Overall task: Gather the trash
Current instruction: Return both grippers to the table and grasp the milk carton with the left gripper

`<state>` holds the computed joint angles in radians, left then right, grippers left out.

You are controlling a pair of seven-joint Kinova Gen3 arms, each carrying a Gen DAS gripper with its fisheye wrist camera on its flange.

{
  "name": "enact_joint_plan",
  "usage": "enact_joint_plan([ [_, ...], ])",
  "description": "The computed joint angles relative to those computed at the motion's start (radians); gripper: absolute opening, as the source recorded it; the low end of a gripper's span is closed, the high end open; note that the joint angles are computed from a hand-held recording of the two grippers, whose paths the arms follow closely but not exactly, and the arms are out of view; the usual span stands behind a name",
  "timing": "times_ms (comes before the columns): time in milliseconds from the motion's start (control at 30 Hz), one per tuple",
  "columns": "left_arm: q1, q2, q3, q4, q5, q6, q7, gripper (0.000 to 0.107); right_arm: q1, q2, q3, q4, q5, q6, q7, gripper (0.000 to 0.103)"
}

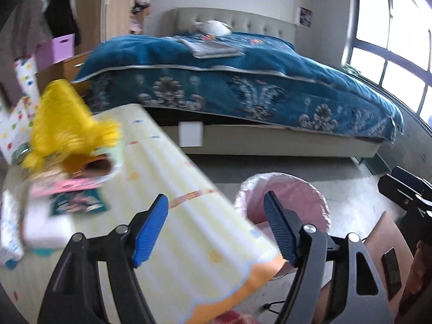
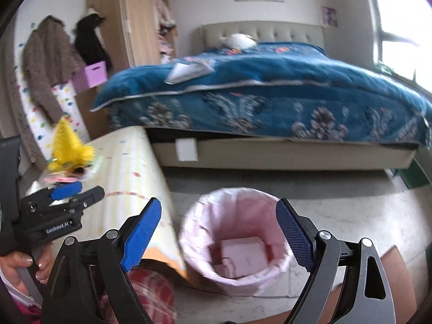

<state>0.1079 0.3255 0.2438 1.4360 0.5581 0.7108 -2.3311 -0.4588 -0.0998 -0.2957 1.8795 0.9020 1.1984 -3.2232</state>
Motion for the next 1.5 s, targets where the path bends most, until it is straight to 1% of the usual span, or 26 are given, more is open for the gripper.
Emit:
enact_joint_plan([
  [133, -0.069, -0.043, -0.015, 0.040, 0.049, -0.004, -0.043, 0.073, -0.041, 0.052, -0.019, -0.069, 0.029, -0.002, 0.049, 0.086],
  [233, -0.112, -0.070, -0.041, 0.065, 0.076, 0.006, -0.068, 0.073, -0.082, 0.099, -0.011, -0.125, 0.040, -0.009, 0.093, 0.086],
  [333, -0.132, -0.088, -0.070, 0.087, 0.074, -0.002, -0.076, 0.074, -0.120, 0.138, 0.012, -0.167, 0.040, -0.029, 0.128, 0.086],
  [433, -0.151, -0.098, -0.099, 0.102, 0.062, -0.024, -0.058, 0.078, -0.150, 0.181, 0.036, -0.213, 0.036, -0.053, 0.168, 0.086],
  [533, -0.161, -0.098, -0.127, 0.102, 0.027, -0.040, -0.002, 0.080, -0.171, 0.224, 0.052, -0.261, 0.022, -0.077, 0.221, 0.086],
  [567, -0.165, -0.099, -0.134, 0.104, 0.014, -0.053, 0.016, 0.080, -0.187, 0.234, 0.071, -0.273, 0.016, -0.081, 0.234, 0.086],
  [633, -0.174, -0.099, -0.143, 0.105, -0.007, -0.073, 0.046, 0.080, -0.190, 0.264, 0.081, -0.308, 0.005, -0.097, 0.278, 0.086],
  [733, -0.185, -0.097, -0.153, 0.103, -0.044, -0.101, 0.090, 0.087, -0.218, 0.287, 0.117, -0.331, -0.004, -0.126, 0.305, 0.086],
  [833, -0.181, -0.088, -0.173, 0.092, -0.107, -0.130, 0.173, 0.093, -0.224, 0.317, 0.141, -0.361, -0.010, -0.175, 0.341, 0.086],
  [967, -0.181, -0.066, -0.184, 0.067, -0.185, -0.147, 0.267, 0.096, -0.227, 0.351, 0.173, -0.392, -0.030, -0.230, 0.382, 0.086],
  [1133, -0.175, -0.014, -0.194, 0.002, -0.271, -0.094, 0.389, 0.096, -0.223, 0.386, 0.211, -0.425, -0.070, -0.297, 0.430, 0.086],
  [1333, -0.139, 0.059, -0.194, -0.092, -0.360, -0.048, 0.506, 0.096, -0.224, 0.410, 0.241, -0.446, -0.120, -0.313, 0.478, 0.086],
  [1400, -0.126, 0.088, -0.198, -0.130, -0.389, -0.032, 0.540, 0.096, -0.224, 0.409, 0.250, -0.445, -0.131, -0.315, 0.478, 0.086],
  [1500, -0.125, 0.130, -0.194, -0.193, -0.409, 0.008, 0.574, 0.096, -0.224, 0.405, 0.259, -0.434, -0.138, -0.314, 0.469, 0.085],
])
